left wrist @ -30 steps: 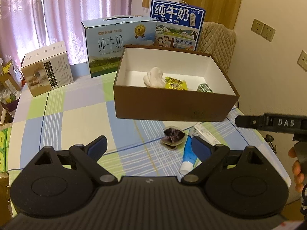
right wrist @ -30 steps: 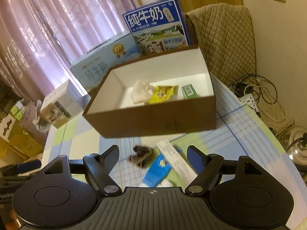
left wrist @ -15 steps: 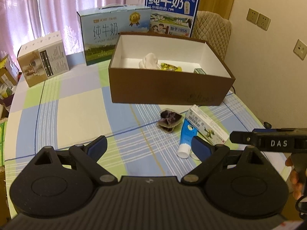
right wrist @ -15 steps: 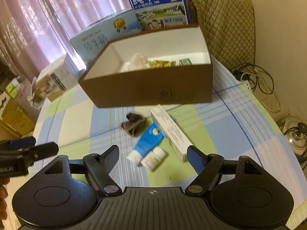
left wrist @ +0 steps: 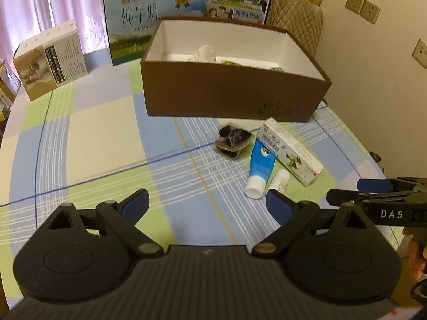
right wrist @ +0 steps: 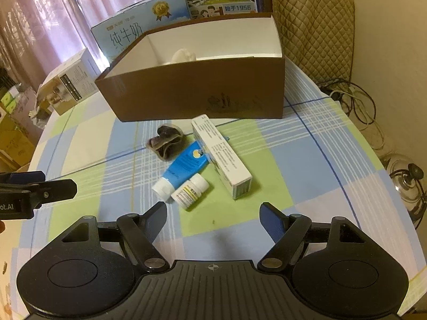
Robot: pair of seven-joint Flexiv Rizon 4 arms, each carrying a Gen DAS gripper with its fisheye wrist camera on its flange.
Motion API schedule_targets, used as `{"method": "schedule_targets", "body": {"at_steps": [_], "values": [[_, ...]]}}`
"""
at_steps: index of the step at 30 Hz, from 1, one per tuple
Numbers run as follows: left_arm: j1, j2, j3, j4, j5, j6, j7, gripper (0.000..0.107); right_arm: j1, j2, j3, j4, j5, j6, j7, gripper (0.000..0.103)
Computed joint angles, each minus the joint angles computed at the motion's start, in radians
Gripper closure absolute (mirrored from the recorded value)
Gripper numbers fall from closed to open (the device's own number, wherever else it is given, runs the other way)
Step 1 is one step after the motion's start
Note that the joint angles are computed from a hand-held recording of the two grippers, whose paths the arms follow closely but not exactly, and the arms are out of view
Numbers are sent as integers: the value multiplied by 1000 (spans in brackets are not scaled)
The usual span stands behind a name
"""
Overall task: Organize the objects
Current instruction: 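Withdraw both tools from the box toward the remaining items, then grasp the white medicine box with the right tool while the left tool approaches the pill bottle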
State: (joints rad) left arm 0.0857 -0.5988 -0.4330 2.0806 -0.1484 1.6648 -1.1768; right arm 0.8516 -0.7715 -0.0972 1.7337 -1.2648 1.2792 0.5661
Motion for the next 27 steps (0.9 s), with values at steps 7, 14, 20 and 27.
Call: {"method": "schedule_targets", "body": {"at_steps": [7,14,20,27], "values": [[-77,-17,75,-30,-1,-12,-7,14,-7,-15,-8,-3,-20,3,-27,37],[-137,-37,130,-67,-19,-41,-19,14,-27,-36,-17,-24,-58,6,-75,45],[-196,-56,190,-106,-33,-69,-36,15,-45,-68,-28,-66,-81,13,-142,47],[-242,-78,241,-151,-44,-96,-60,15,-63,-123,-39,-134,-27,47,-273,48]]}}
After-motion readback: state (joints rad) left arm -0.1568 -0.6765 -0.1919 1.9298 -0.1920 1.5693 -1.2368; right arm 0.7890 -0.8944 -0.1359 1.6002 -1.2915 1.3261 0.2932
